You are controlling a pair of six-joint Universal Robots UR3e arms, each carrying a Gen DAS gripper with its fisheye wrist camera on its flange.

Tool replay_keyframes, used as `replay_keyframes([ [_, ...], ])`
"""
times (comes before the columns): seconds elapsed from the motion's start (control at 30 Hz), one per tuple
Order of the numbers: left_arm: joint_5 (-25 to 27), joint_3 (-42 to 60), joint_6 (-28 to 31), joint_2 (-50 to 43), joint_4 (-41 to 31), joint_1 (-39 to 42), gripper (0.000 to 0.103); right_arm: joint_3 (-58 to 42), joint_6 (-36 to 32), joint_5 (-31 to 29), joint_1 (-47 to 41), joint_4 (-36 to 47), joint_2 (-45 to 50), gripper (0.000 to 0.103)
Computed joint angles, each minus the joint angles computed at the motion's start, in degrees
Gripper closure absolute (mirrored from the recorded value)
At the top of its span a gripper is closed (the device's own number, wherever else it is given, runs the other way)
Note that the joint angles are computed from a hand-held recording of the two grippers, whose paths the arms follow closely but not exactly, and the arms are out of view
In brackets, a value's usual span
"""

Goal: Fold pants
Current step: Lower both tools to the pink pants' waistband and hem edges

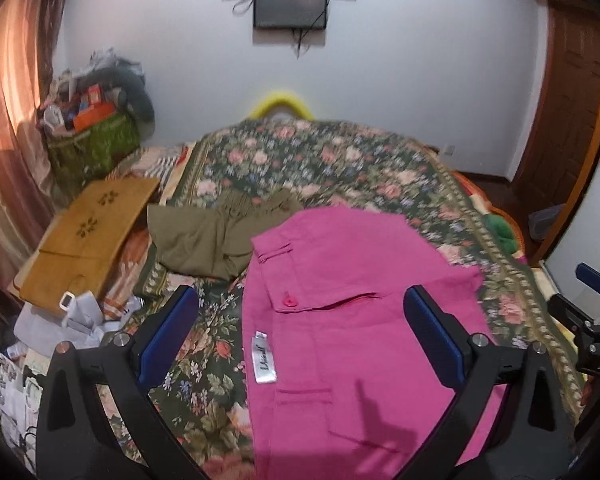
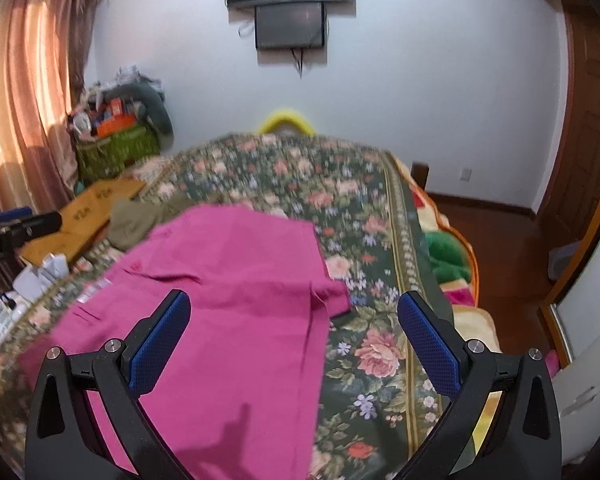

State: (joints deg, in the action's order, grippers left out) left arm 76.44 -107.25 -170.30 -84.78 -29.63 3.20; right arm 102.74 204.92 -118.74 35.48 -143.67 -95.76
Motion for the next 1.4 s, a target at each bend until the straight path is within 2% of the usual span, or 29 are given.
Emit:
replay_keyframes([
  [0.23, 2.91, 10.89, 1.1, -16.25, -3.26, -0.08, 0.0, 4.88, -4.32, 14.3, -12.09, -2.1, -0.6, 0.0],
  [0.33, 6.2, 14.66, 2.28, -21.4, -3.88, -1.17, 0.0, 3.73, -5.71, 17.31, -14.93, -1.52, 2.21, 0.0],
  [0.4, 7.48, 16.87, 3.43, -24.24, -5.47, -1.49, 0.0, 2.71, -7.09, 19.36, -16.47, -0.62, 3.92, 0.004],
  [0.57, 2.93, 22.64, 7.87, -28.66, -15.98, 0.19, 0.001, 1.43, -10.54, 24.02, -19.79, -0.18, 6.86, 0.014],
  [0.7, 1.11, 25.16, 9.83, -30.49, -21.16, 0.38, 0.024, 0.83, -13.13, 25.58, -20.62, -0.7, 8.58, 0.026],
  [0.83, 0.92, 27.6, 10.84, -32.08, -24.1, -0.71, 0.038, -0.82, -15.49, 27.5, -21.2, -0.2, 10.04, 0.032],
  [0.97, -0.95, 30.78, 12.11, -33.26, -28.13, -0.77, 0.064, -2.68, -16.69, 30.23, -22.48, 0.51, 11.66, 0.043],
  [1.03, -1.33, 31.68, 11.94, -33.57, -29.02, -0.68, 0.066, -4.04, -17.06, 31.56, -23.21, 1.64, 13.05, 0.047],
  [1.27, -3.15, 32.84, 12.94, -34.0, -32.7, 0.99, 0.074, -5.35, -14.73, 39.32, -26.75, 3.65, 15.88, 0.078],
  [1.3, -3.39, 32.21, 12.96, -33.88, -32.26, 1.18, 0.077, -5.44, -14.46, 39.41, -26.57, 3.46, 16.19, 0.088],
  [1.4, -4.77, 30.5, 13.32, -33.12, -30.99, 2.1, 0.089, -5.42, -14.43, 39.59, -26.32, 2.77, 17.01, 0.096],
])
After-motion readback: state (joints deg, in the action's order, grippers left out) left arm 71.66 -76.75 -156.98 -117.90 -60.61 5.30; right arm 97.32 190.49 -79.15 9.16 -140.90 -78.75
